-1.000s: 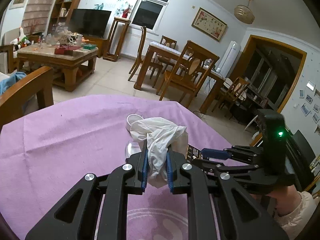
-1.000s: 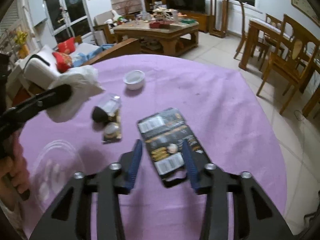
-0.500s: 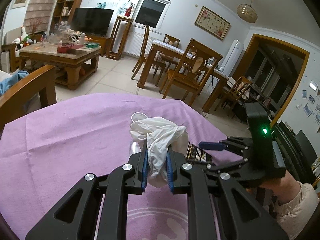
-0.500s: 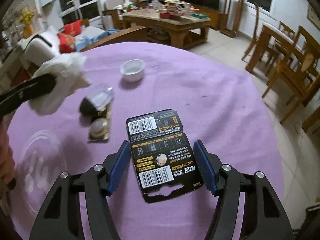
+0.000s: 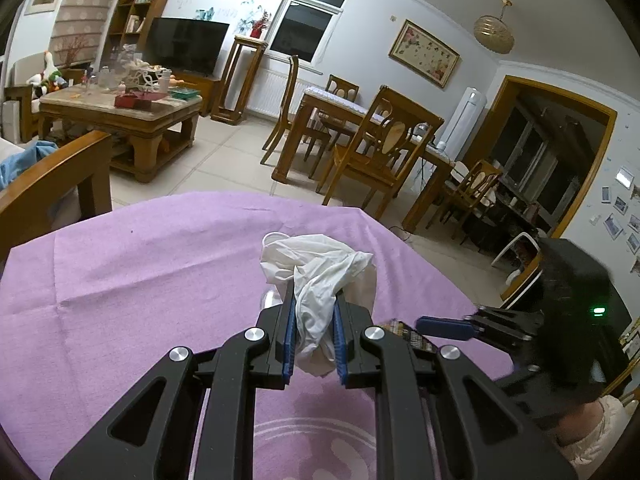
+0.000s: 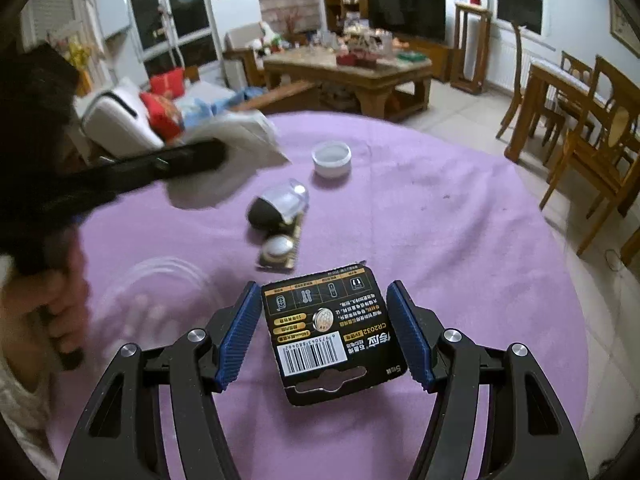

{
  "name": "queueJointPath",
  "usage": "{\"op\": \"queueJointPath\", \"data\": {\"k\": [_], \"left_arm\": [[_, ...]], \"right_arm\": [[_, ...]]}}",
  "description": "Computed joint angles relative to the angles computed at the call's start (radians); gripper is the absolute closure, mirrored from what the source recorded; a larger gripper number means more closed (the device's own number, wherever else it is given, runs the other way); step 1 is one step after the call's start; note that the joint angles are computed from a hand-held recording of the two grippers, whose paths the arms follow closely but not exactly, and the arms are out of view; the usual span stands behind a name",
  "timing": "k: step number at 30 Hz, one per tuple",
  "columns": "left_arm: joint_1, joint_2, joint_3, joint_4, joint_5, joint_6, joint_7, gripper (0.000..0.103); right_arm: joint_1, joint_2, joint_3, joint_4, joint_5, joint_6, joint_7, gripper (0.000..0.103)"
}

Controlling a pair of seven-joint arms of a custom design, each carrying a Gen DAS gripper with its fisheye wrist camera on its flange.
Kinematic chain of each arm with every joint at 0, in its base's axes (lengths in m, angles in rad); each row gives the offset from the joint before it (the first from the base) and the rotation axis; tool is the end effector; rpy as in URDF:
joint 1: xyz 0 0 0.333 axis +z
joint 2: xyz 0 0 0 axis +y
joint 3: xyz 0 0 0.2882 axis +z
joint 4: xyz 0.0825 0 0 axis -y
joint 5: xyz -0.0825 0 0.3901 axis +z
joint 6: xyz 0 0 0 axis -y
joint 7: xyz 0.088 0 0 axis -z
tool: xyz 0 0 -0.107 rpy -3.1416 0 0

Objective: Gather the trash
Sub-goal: 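Carry the tissue and blister card over the black bin and open both tools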

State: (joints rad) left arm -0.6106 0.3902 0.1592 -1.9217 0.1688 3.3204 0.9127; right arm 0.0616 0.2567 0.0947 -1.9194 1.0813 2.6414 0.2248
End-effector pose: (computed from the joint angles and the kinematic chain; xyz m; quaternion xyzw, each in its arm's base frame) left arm 0.5862 -0.3160 0.3838 -0.6123 0.6254 -0.4568 0.1592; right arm 0.6356 0.0741 0.3694 -0.8157 0.4142 -0.1235 0.3846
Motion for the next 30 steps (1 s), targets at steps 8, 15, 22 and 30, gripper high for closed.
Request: {"op": "queueJointPath", "data": {"k": [8,15,22,30], "left_arm": [[0.165,0.010,-0.169,-0.001,0.043,0.059,0.038,0.087],[0.362,0.062,-0.407,0.033,0.185,0.114,0.050,0.087],[0.380,0.124,-0.546,0.127,0.344,0.091,0.083,0.087],[0.509,0.353,-0.924,0.330,0.447,-0.108,0.287,0.087]], "right_arm": [[-0.041,-0.242,-0.076,-0.221,0.365,-0.153,-0.216,0.039],[-0.079,-0.460,-0.234,-0.424,0.540,-0.319,-0.300,0.039],[-0.179,-0.635,-0.369,-0.599,0.597,-0.373,-0.345,0.038],[-0.321,-0.705,-0.460,-0.698,0.614,-0.309,-0.383,0.038]]}}
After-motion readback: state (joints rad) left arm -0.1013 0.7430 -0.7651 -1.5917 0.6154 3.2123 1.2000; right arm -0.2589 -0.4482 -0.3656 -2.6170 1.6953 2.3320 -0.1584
